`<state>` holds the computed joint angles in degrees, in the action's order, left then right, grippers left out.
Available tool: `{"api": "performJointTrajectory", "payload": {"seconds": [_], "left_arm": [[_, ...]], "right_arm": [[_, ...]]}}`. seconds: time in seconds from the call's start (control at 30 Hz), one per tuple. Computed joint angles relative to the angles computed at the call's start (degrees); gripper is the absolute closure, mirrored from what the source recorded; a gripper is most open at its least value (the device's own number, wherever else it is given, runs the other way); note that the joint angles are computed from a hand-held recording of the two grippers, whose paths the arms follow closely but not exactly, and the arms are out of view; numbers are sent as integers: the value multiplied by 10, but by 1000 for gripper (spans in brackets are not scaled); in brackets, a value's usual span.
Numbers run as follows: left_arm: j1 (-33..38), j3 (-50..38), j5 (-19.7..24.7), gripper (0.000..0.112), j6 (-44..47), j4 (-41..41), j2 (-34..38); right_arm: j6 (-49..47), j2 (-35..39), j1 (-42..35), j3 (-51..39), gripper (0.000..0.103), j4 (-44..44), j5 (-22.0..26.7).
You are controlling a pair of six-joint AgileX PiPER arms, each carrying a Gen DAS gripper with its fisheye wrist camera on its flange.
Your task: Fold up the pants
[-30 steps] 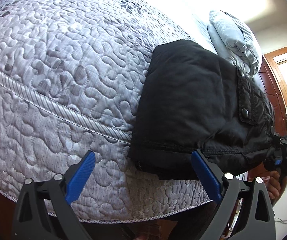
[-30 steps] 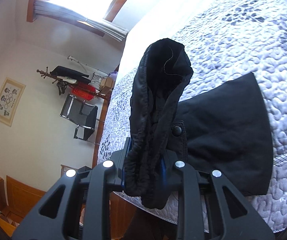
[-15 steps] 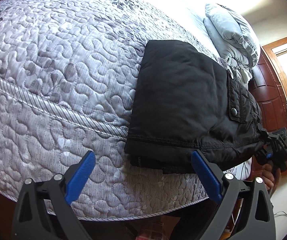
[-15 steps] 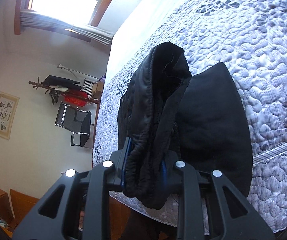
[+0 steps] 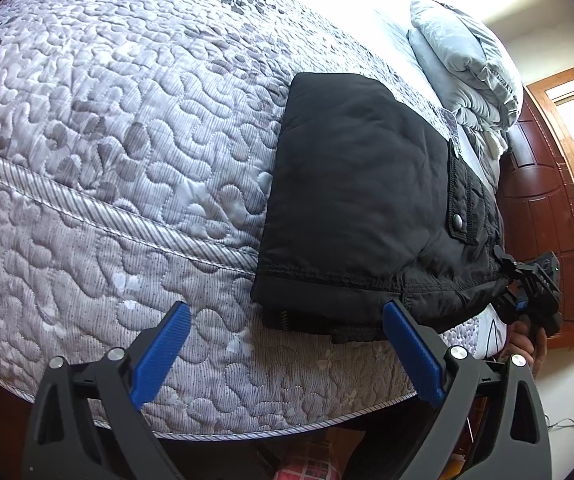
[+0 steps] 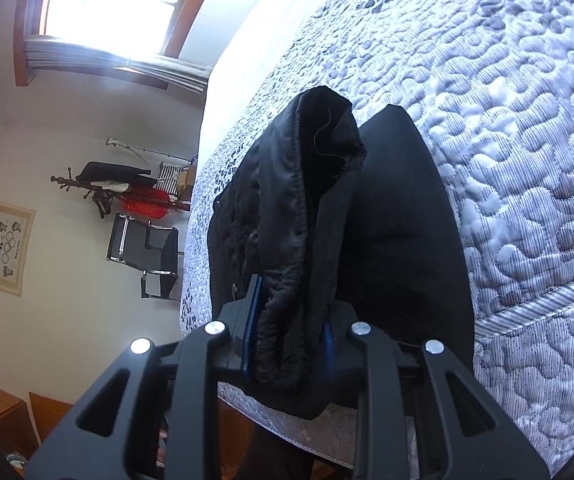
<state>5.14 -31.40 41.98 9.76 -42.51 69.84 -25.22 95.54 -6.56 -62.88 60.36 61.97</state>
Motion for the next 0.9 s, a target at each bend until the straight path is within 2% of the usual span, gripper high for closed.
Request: {"api": "performJointTrajectory", "payload": {"seconds": [0.13, 0.2, 0.27, 0.37, 0.47, 0.63, 0.73, 0.87, 0.9], "left_arm": [[-10, -3, -3, 15, -9, 5, 1], [-14, -6, -2, 15, -12, 8, 3], [-15, -6, -1, 15, -12, 9, 2], [-14, -7, 1, 15, -13, 12, 0], [-14, -7, 1, 15, -14, 10, 1], [-26, -5, -2, 15, -19, 3, 2], [-38, -4, -2, 15, -27, 7, -2], [-43, -4, 1, 15, -39, 15, -13], [-42, -3, 3, 15, -42, 18, -18]], "right_arm": [[-1, 7, 2, 13, 75, 12, -13], [-1, 9, 0, 25, 64, 12, -25], [-21, 4, -8, 44, 62, 31, -30], [-41, -16, -24, 74, 46, 53, -29], [-51, -32, -41, 95, 44, 65, -14], [-50, -58, -40, 124, 43, 60, -13], [-40, -58, -19, 129, 43, 53, -29], [-4, -63, 15, 125, 62, 37, -64], [3, -64, 21, 120, 64, 30, -67]]}}
